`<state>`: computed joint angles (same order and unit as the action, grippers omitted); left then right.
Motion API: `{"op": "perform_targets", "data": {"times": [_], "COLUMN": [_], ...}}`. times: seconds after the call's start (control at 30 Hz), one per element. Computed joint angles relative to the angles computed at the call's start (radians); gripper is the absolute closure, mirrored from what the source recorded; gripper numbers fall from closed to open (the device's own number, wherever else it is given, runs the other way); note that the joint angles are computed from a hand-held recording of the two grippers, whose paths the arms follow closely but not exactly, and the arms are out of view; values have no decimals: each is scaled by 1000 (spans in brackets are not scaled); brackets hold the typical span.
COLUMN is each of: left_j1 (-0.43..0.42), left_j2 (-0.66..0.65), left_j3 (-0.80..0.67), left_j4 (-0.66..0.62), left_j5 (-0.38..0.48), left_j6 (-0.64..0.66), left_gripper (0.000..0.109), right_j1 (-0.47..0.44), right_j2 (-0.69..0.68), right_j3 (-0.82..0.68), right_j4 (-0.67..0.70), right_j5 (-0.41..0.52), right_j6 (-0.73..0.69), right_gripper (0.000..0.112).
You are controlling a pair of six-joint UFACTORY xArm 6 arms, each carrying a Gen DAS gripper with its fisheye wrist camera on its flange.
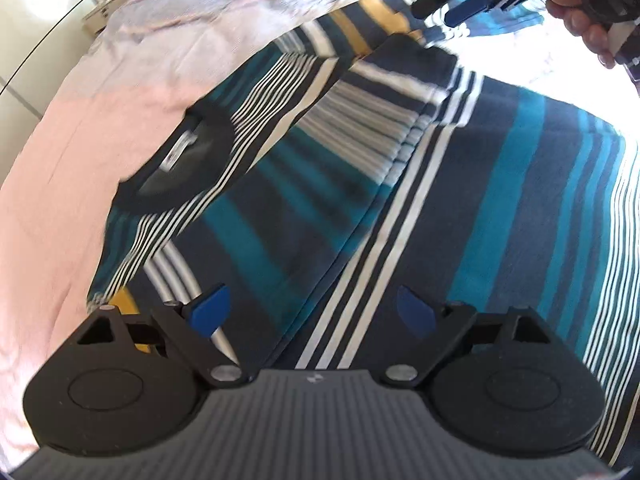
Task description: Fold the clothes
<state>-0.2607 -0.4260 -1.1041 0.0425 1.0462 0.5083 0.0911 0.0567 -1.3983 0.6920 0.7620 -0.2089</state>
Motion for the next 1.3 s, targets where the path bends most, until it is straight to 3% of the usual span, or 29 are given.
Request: {"op": "perform_targets", "data": {"times": [0.1, 0.23, 0.37, 0.5, 0.7, 0.77, 0.8, 0.83, 0.97, 1.07, 1.2, 1.3], "left_j1": [-36, -85, -132, -173, -210, -210, -208, -204, -175, -144, -85, -25], "left_j2": [34, 90, 159, 229, 269, 264, 260, 252, 203, 151, 63, -7], "left_j3": [-26, -66, -116, -171, -204, -200, -198, -194, -164, -130, -74, -34], "left_j4": [-7, -9, -4, -7, -20, -19, -18, -15, -2, 6, 15, 20], "left_j5": [-1, -12, -32, -38, -43, -45, -42, -40, -31, -22, -7, 13], "left_j6": [10, 36, 39, 45, 110, 117, 114, 105, 65, 39, 16, 1], "left_gripper": [20, 20, 20, 20, 20, 20, 20, 20, 20, 20, 20, 20], "right_j1": [-52, -182, -320, -410, -446, -444, -444, -441, -404, -320, -149, 8], "right_j2": [-58, -126, -116, -72, -39, -40, -41, -40, -38, -27, 44, 94], "right_j3": [73, 177, 198, 192, 242, 254, 252, 239, 151, 49, -147, -286], "right_j4": [-56, -241, -341, -285, -22, 39, 40, 37, -70, -144, -50, 118], "right_j5": [-39, -124, -192, -222, -331, -370, -377, -372, -320, -289, -273, -301], "right_j6": [54, 268, 353, 426, 458, 463, 473, 462, 425, 342, 75, -198], "right_gripper": [58, 58, 58, 58, 58, 58, 65, 96, 102, 102, 102, 103]}}
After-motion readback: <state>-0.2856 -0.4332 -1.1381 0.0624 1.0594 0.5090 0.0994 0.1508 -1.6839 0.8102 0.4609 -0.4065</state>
